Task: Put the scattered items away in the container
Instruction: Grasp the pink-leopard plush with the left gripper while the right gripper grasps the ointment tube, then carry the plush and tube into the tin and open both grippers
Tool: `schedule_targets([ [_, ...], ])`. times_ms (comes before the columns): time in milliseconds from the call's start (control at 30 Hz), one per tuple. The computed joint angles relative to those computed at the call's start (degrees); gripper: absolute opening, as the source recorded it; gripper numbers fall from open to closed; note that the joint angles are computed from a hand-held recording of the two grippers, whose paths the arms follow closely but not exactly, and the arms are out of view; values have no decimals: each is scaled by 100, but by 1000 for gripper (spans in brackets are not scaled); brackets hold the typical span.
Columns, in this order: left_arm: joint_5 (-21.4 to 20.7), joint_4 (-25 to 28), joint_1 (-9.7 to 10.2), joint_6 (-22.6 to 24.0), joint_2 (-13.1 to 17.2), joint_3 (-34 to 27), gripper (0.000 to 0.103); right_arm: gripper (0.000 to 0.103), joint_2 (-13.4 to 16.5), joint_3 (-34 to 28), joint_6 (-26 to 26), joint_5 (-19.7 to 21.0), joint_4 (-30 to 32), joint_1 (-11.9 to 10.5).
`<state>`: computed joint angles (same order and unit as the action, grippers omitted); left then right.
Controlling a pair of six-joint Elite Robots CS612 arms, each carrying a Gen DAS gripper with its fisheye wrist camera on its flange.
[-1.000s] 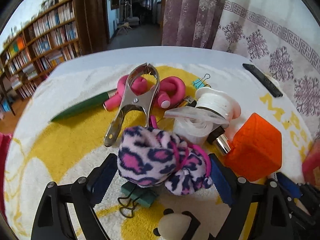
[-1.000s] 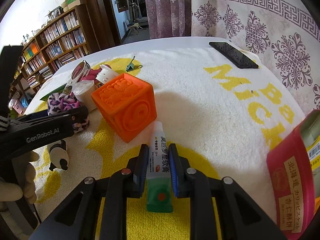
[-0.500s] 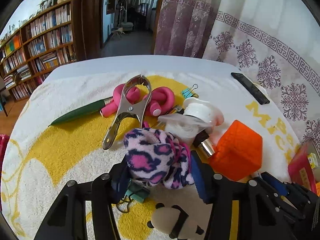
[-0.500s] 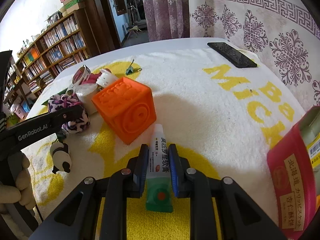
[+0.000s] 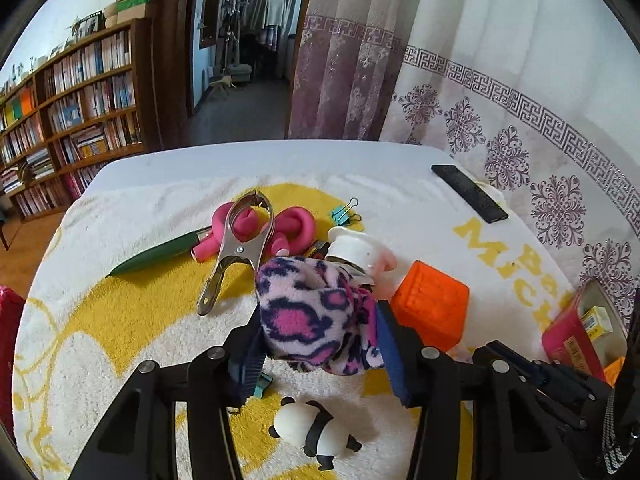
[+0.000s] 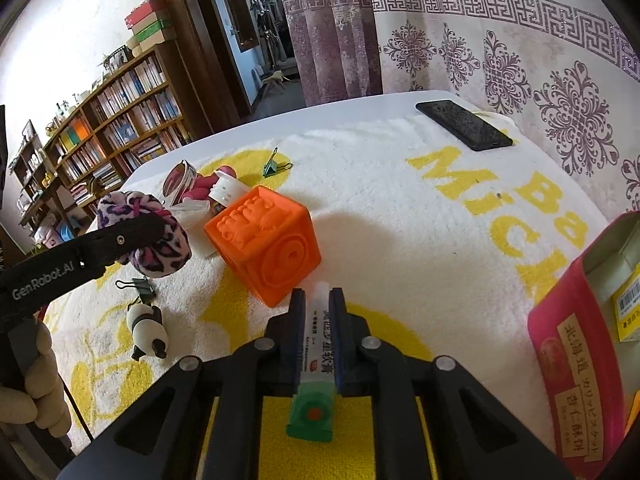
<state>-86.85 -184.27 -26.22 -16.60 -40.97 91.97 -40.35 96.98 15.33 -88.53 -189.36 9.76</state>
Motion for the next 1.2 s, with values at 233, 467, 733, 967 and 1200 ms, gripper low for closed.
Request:
schedule_targets([
  [233,-46,-354,-9,40,-124,145,52,7,-23,65,137,110,-156,-65],
  [467,-76,-459,6,16,-172,184,52,6,-35,109,428,281,-193,-166],
  [733,-147,-398,19,-37,-170,171,52,50,-5,40,345,772,55,-215],
  [967,-179,-331,17,-19,-150,146,52,44,38,-153,-466,-59,663,64],
  [1200,-234,-342,-3,21,-157,163,52,21,32,-105,-414,-230,583,57],
])
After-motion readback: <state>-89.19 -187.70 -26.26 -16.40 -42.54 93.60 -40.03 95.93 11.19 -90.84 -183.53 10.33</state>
